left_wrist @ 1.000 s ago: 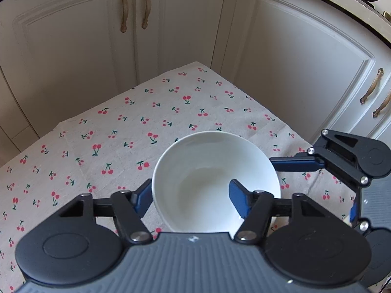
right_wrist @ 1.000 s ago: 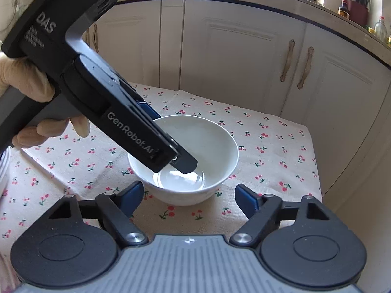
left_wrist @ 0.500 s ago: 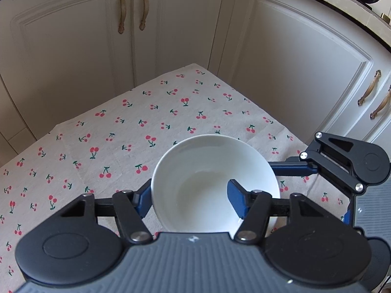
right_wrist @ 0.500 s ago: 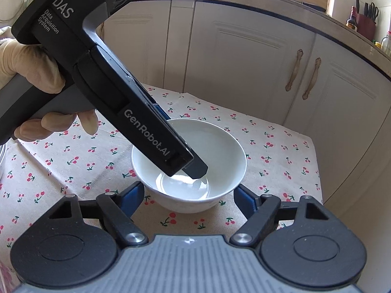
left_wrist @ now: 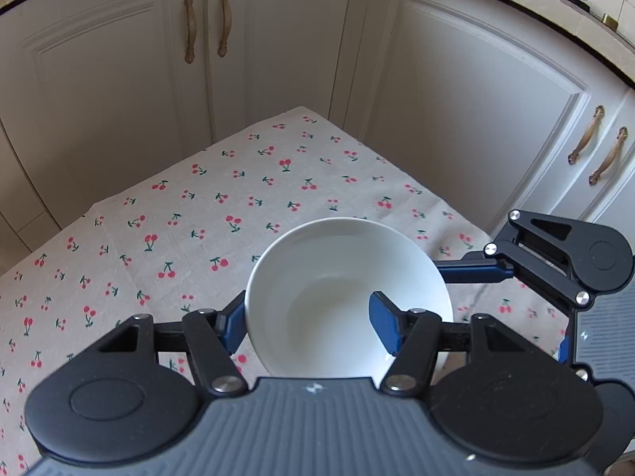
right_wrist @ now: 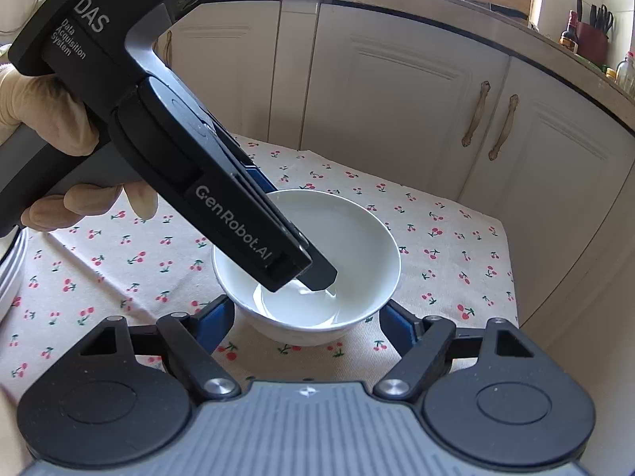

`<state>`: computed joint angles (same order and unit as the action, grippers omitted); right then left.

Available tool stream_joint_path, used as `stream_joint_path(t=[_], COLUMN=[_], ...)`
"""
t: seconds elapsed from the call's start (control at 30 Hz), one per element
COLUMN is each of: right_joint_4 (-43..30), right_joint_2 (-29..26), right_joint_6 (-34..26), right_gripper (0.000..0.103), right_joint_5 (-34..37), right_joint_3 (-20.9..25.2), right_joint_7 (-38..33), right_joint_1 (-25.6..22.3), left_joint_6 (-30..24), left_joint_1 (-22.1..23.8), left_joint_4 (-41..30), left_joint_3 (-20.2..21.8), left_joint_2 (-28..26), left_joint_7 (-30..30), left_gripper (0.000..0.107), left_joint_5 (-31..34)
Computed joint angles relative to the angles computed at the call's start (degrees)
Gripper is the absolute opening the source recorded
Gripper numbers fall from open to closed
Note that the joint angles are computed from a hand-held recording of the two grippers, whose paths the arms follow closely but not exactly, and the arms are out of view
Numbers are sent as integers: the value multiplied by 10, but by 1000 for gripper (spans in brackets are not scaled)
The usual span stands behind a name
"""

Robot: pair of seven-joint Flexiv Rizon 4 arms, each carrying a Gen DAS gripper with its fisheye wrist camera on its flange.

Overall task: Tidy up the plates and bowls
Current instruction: 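Lift the white bowl with the left gripper and carry it over the nested bowls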

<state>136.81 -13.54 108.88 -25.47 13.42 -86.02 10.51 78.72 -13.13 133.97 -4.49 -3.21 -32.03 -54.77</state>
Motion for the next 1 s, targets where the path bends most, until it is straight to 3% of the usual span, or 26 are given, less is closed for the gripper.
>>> stream_joint_path(t=[0.07, 0.3, 0.5, 0.7, 1.0], right_joint_4=[8, 27, 48, 77, 122], right_joint_2=[11, 36, 75, 136, 213], right_joint_6=[-4, -5, 26, 54, 83], right_gripper=[84, 84, 84, 84, 84], right_joint_5=[-5, -175, -343, -446, -522], right_joint_3=[8, 110, 117, 71, -3], right_joint_7=[5, 136, 266, 349, 409], right_joint_1=[-8, -170, -244, -239, -193], left_joint_6=[-5, -12, -27, -37, -64], left_joint_1=[-2, -22, -37, -52, -55], left_joint_4=[8, 42, 69, 100, 137], left_joint_3=[3, 21, 41, 59, 76], left_joint_2=[14, 65, 114, 169, 246], left_joint_7=[-12, -56, -106, -147, -221], left_gripper=[62, 62, 62, 62, 62], left_joint_5=[14, 52, 104, 147, 236])
